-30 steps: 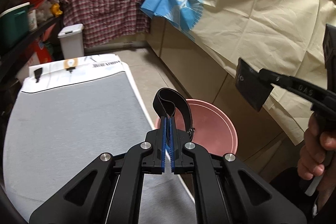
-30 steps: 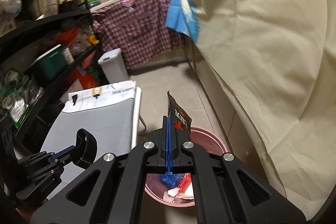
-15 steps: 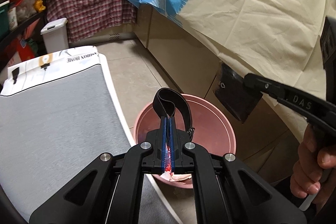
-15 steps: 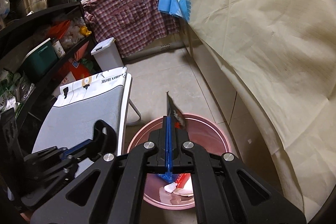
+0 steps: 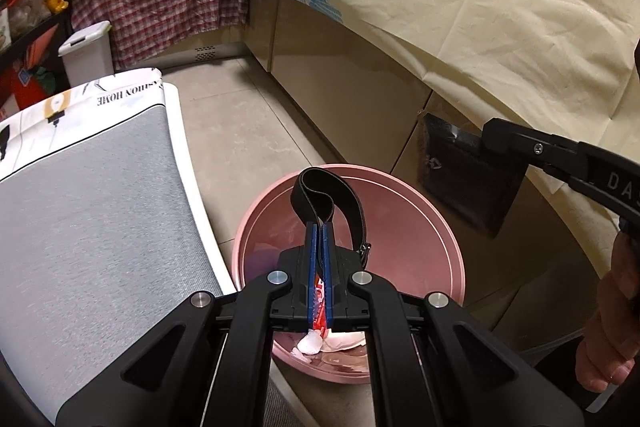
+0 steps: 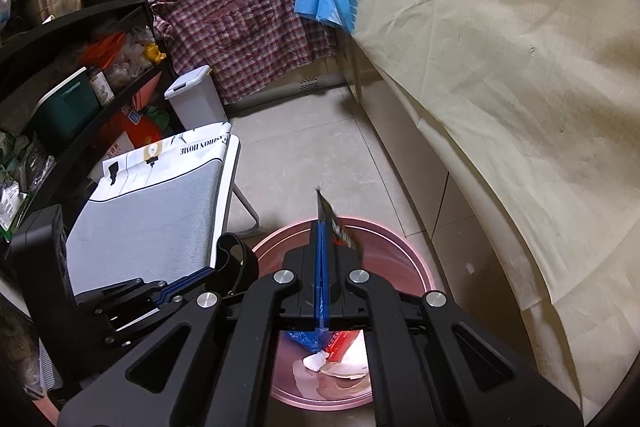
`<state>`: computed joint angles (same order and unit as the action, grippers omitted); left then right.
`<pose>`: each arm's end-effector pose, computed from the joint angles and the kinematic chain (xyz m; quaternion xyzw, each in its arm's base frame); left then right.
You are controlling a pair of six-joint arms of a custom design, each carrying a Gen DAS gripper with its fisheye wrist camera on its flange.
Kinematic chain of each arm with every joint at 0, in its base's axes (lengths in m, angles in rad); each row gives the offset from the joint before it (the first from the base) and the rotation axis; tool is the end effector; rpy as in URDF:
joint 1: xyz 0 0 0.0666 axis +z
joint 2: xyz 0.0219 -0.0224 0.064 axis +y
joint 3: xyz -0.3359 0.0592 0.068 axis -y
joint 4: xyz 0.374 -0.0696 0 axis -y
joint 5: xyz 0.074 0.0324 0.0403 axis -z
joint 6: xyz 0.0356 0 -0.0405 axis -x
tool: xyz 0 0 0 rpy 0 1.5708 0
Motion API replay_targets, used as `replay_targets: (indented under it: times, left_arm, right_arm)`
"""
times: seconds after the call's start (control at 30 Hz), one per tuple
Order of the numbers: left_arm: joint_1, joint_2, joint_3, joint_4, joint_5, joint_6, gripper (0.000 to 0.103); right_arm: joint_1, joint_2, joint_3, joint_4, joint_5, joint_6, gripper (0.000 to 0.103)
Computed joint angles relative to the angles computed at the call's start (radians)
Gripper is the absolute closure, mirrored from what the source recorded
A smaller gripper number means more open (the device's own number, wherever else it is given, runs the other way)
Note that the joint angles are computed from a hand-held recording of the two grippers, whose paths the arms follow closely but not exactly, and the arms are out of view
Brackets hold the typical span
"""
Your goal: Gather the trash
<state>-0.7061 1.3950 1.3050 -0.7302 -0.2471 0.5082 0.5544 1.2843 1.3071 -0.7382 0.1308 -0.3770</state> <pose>0.3679 -0.3028 0.3601 0.0463 0.9233 -0.1134 0.3642 0.3840 0.2318 0.4087 -0.0534 0.9068 0.1327 0.3965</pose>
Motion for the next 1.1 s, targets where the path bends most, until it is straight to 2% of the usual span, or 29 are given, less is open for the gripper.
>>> replay_targets:
  times: [0.1,0.17,0.23,0.33,0.43,0.57,0.67,0.73,0.87,1.0,1.1]
  left_arm:
    - [0.006,0.013,0.007,-0.002,0.018,-0.006,0.1]
    - [0.009,0.021,0.012,-0.008,0.023,-0.006,0.099]
    - [0.01,0.019,0.009,-0.009,0.016,-0.001,0.088]
    - [0.012,0.004,-0.008,0.006,0.01,0.004,0.082]
    - [0.013,-0.004,-0.017,0.009,0.018,0.005,0.082]
    - [0.009,-0.018,-0.022,0.006,-0.001,0.013,0.082]
    - [-0.004,-0.05,-0.038,-0.004,-0.029,0.029,0.079]
    - [-0.015,-0.077,-0.05,-0.015,-0.057,0.039,0.067]
    - [-0.052,-0.151,-0.084,-0.055,-0.137,0.081,0.058]
    - [-0.097,-0.227,-0.116,-0.104,-0.223,0.142,0.045]
    - [-0.142,-0.277,-0.133,-0.157,-0.291,0.193,0.043]
  right_arm:
    - [0.0,0.01,0.007,-0.008,-0.001,0.003,0.102]
    - [0.0,0.019,0.013,-0.017,0.002,-0.004,0.098]
    - [-0.003,0.02,0.012,-0.025,-0.003,-0.009,0.098]
    - [-0.007,0.022,0.011,-0.033,0.0,-0.017,0.097]
    - [-0.008,0.016,0.005,-0.03,0.009,-0.025,0.076]
    - [-0.009,0.004,-0.005,-0.023,0.019,-0.03,0.071]
    - [-0.005,-0.007,-0.014,-0.017,0.037,-0.027,0.068]
    - [-0.002,-0.026,-0.029,-0.009,0.048,-0.03,0.066]
    - [0.021,-0.087,-0.069,0.016,0.088,-0.038,0.055]
    - [0.076,-0.162,-0.113,0.026,0.164,-0.036,0.052]
    - [0.13,-0.221,-0.145,0.019,0.218,-0.051,0.047]
